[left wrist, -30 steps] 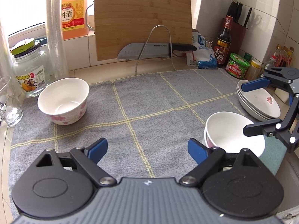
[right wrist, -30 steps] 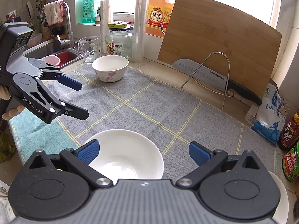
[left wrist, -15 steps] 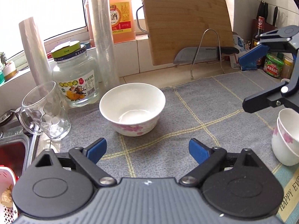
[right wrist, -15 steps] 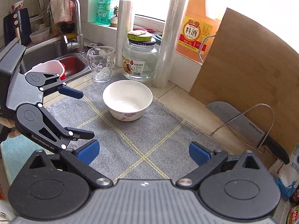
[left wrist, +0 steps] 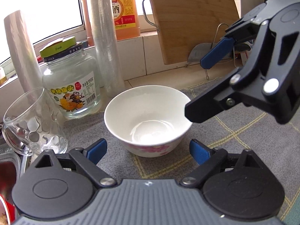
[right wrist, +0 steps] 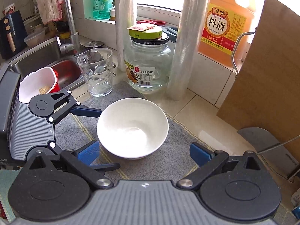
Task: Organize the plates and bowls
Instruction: 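Close the right gripper on the rim of the pink-flowered bowl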
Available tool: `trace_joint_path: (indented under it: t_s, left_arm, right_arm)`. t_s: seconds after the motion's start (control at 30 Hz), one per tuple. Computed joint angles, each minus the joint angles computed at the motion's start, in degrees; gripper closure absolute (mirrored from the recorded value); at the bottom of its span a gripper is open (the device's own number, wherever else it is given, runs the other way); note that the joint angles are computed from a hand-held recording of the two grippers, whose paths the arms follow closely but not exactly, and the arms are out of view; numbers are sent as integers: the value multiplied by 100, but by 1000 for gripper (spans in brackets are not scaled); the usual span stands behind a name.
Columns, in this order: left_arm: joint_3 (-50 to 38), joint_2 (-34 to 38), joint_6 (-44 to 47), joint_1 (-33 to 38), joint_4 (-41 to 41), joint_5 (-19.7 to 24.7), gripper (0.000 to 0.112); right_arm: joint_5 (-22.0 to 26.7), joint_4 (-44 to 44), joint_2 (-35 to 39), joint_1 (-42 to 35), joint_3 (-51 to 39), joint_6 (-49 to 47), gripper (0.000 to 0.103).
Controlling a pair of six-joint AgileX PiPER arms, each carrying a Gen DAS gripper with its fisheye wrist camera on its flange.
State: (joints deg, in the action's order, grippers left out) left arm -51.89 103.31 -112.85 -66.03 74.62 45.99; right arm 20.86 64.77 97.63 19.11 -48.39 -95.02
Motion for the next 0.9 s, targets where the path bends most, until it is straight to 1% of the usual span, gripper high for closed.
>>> trace_joint_path:
  t_s: [0.13, 0.2, 0.33, 0.43, 0.47, 0.63, 0.7, 0.9]
  left_arm:
    - [46, 49, -142, 110, 228, -133, 18]
    - [52, 83, -179, 171, 329, -151, 18]
    - [66, 76, -263, 244, 460, -216, 19]
    - [84, 84, -272, 249, 553, -208, 20]
    - [94, 82, -283, 241, 583, -202, 20]
    - [117, 59, -328, 304, 705, -281, 22]
    - [126, 44, -313, 324, 722, -313, 22]
    - [160, 15, -348, 342, 750, -349, 23]
  right_arm:
    - [34, -328, 450, 127, -464, 463, 0]
    - [154, -594, 695, 151, -737, 800, 1]
    - [351, -992, 1076, 171, -1168, 1256, 8]
    - [407, -1231, 1308, 222, -1433, 1509, 11]
    - [447, -1308, 1379, 233, -1524, 1598, 14]
    - [568, -1501, 1619, 274, -1814, 1811, 18]
    - [669, -1552, 1701, 271, -1935, 1883, 21]
    - [739, -1590, 1799, 289, -2052, 1918, 21]
